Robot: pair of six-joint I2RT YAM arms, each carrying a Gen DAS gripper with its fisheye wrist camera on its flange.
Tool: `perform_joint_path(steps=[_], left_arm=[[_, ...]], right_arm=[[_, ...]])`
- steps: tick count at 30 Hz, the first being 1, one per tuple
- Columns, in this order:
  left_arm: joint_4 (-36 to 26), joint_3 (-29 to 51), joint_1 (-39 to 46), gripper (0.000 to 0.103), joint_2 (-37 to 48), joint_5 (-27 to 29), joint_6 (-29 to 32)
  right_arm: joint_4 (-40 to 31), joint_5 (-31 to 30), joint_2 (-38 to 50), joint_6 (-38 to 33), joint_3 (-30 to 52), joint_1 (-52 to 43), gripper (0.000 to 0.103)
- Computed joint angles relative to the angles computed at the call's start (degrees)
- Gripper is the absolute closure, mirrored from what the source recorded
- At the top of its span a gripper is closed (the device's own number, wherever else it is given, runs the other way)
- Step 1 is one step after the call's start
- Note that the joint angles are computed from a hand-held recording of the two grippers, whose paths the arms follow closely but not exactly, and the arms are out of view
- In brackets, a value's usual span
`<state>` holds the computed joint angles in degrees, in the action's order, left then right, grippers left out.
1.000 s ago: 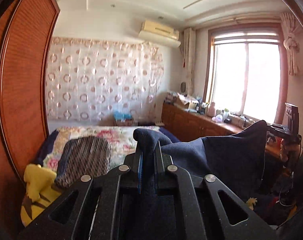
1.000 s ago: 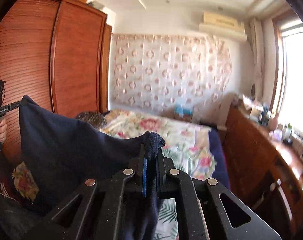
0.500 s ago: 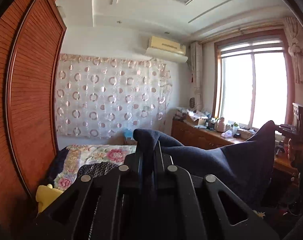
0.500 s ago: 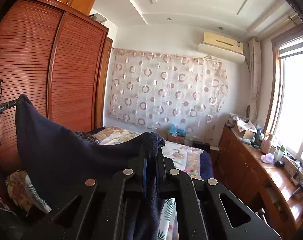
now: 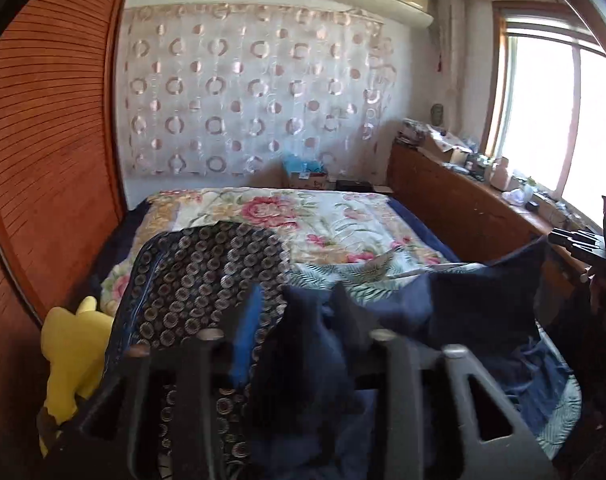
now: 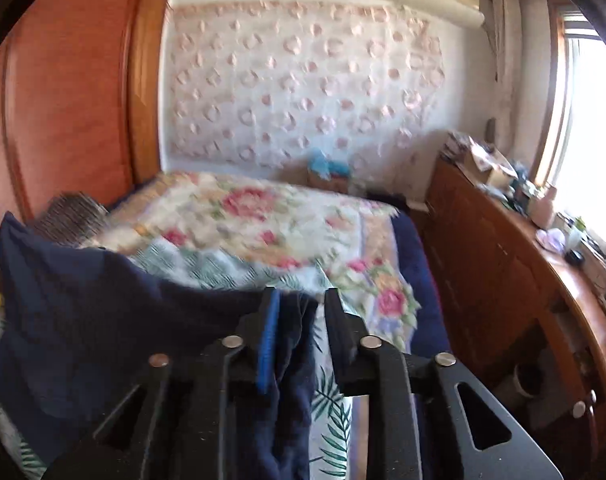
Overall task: Fold small clothes
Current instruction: 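Lift the navy shirt high with both grippers, holding its edge, then lower the shirt onto the bed and open both grippers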
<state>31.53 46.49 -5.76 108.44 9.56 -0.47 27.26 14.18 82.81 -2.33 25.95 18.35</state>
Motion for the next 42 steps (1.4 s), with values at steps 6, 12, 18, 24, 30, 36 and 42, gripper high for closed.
perform_joint_path(steps=[6,12,18,24,30,36,42], left_arm=[[2.20,-5.13,-2.21,0.041,2.10,-3.76,1.42],[6.30,-14.40,-2.78,0.041,-2.56,-2.77,2.06],[8.69,-19.46,-4.12,0.041,-2.86,-2.87,1.62],[11.23,-20.48,-5.12,0.041,3.26,-1.47,1.57],[11.82,-18.38,-8.27,0.041,9.30,-4.30,1.12],[8.98,-14.56,-10.79,0.041,13.36,-6.72,1.62],[9.51,-13.49,-13.20,0.041,15.39,-9.20,1.47]], right_arm=[[6.24,1.26,10.39,1.53,1.27,2.08,0.058],[2.76,-3.55,0.60,3.78,-7.99,1.79,0.058],[-2.33,-10.29,-7.11,5.72,-14.91,-1.99,0.057],[-7.52,-20.29,-7.67,0.34,-16.13,-10.64,0.057],[-8.86,-25.03,-7.09,1.39,-13.92,-16.31,0.057],[-8.45,-25.06,-6.50,5.08,-10.71,-17.58,0.057],[-7.67,-18.11,-3.49,7.93,-9.61,-13.15,0.057]])
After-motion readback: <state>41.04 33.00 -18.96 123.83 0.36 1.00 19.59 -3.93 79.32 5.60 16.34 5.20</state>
